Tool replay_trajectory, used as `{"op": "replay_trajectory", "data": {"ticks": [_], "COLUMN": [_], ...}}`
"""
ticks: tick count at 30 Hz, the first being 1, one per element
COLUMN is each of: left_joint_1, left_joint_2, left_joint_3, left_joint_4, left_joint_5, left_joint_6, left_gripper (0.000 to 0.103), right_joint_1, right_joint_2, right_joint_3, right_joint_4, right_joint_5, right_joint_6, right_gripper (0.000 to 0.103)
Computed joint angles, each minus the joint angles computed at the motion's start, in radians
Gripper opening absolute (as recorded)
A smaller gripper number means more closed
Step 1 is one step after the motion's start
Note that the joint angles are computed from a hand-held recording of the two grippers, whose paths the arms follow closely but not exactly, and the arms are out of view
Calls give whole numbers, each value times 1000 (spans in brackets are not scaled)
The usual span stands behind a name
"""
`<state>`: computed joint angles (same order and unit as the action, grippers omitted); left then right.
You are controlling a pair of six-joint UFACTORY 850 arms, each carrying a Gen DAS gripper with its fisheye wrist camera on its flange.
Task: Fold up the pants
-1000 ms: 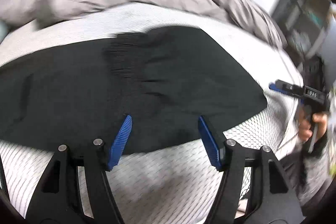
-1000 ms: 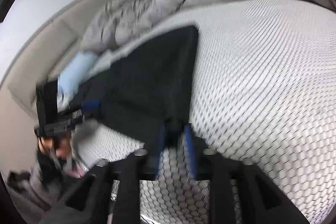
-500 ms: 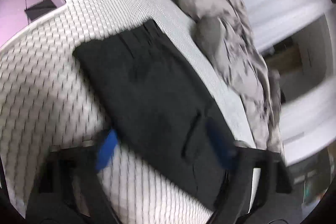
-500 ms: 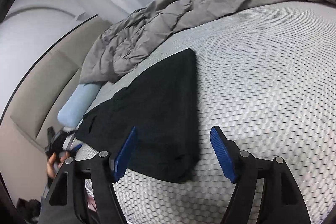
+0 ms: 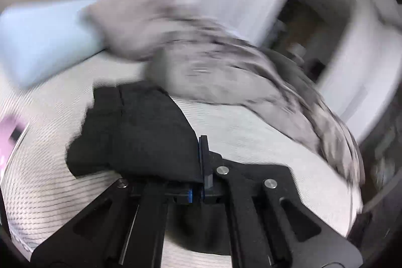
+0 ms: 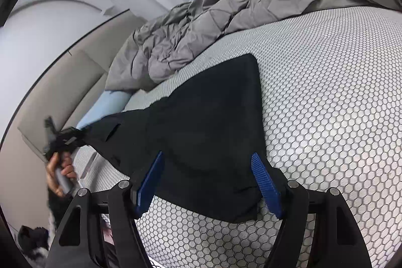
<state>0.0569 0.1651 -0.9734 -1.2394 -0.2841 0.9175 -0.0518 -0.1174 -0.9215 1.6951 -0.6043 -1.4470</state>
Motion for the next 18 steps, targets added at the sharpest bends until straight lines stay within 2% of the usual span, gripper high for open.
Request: {"op": "replay_trajectory", "data": {"ticks": [2, 4, 5, 6, 7, 10, 12, 13, 15, 16, 18], "left_joint_1": [-118, -248, -303, -340, -371, -403, -385, -371, -337, -323, -283], "left_joint_2": [6, -12, -30, -63, -113, -184, -201, -192, -152, -140, -139], "left_joint_3": [-28, -51, -61, -77, -97, -92, -79, -66, -27, -12, 12], "left_joint_4": [125, 234, 264, 260, 247, 223, 195, 184, 142, 123, 61], "left_joint_5": [30, 20, 4, -48, -142, -285, -365, -375, -329, -292, -192], "left_joint_6": [-80, -145, -157, -127, -79, -81, -80, -68, -9, 16, 77], "left_gripper": [1, 3, 7, 28, 51, 53, 53, 53, 58, 68, 75], "right_joint_1": [-11, -27, -34, -42, -47, -58, -60, -61, -61, -53, -47], "right_joint_2": [7, 18, 21, 25, 26, 34, 38, 40, 41, 40, 40], "right_joint_3": [8, 21, 24, 30, 32, 42, 45, 47, 47, 44, 44], "right_joint_4": [16, 25, 32, 41, 46, 51, 41, 37, 22, 26, 18], "right_joint_5": [-1, -1, 2, 6, 10, 35, 52, 54, 50, 54, 37], "right_joint_6": [-9, -10, -7, -6, -4, 3, 17, 23, 32, 29, 29], "right_gripper": [73, 73, 73, 73, 73, 73, 73, 73, 73, 73, 73]}}
